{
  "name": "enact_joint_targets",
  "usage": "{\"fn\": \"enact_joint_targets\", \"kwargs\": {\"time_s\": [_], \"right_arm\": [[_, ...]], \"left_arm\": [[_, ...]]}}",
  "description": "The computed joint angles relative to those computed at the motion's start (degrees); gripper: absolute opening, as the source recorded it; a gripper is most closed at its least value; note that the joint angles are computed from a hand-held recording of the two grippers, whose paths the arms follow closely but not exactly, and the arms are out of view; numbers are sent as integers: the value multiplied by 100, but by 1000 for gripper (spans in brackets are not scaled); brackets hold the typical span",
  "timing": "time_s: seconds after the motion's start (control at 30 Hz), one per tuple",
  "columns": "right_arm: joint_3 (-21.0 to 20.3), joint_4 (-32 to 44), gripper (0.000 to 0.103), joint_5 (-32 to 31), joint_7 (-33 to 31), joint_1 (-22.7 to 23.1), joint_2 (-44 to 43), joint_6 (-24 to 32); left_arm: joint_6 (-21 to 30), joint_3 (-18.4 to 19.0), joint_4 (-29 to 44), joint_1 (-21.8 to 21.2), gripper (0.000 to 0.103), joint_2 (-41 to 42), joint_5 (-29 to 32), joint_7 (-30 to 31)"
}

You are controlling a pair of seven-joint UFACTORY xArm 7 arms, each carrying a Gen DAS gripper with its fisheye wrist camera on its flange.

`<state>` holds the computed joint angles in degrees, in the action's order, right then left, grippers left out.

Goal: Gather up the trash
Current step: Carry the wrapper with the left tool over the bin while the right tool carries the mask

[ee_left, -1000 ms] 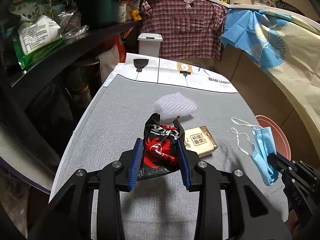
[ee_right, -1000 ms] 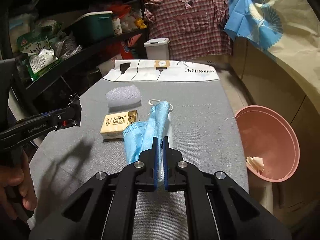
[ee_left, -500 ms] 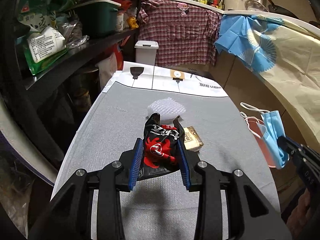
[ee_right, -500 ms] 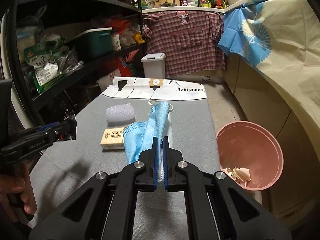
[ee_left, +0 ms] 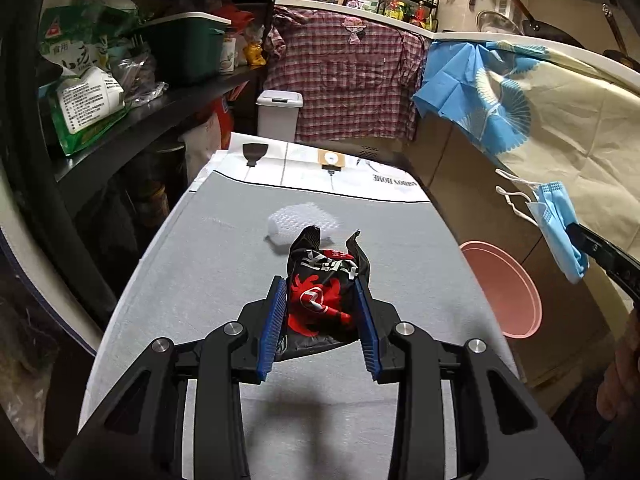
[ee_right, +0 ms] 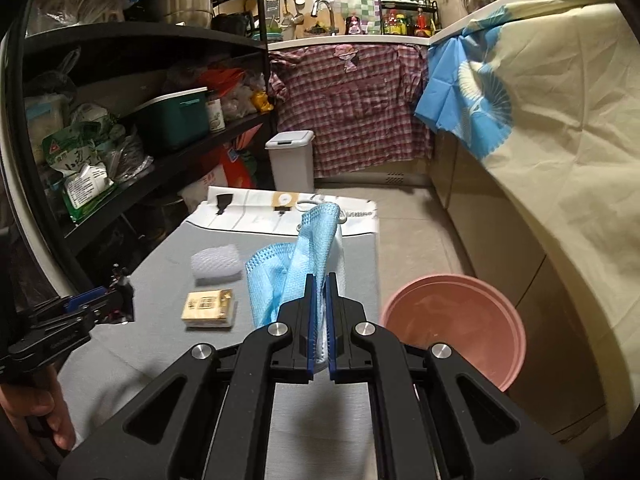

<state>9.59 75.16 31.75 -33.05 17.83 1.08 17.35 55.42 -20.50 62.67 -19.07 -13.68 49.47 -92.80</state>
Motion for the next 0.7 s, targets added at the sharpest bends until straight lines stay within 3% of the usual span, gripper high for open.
{"fn": "enact_joint_targets", "kwargs": {"time_s": [0.23, 0.7], "right_arm": [[-108, 425, 5, 35, 61, -261, 242, 114], [-29, 671, 5, -351, 307, -639, 602, -9]], "left_arm": [[161, -31, 417, -162, 34, 401, 188, -23], [200, 394, 1154, -628, 34, 1116, 365, 13]]}}
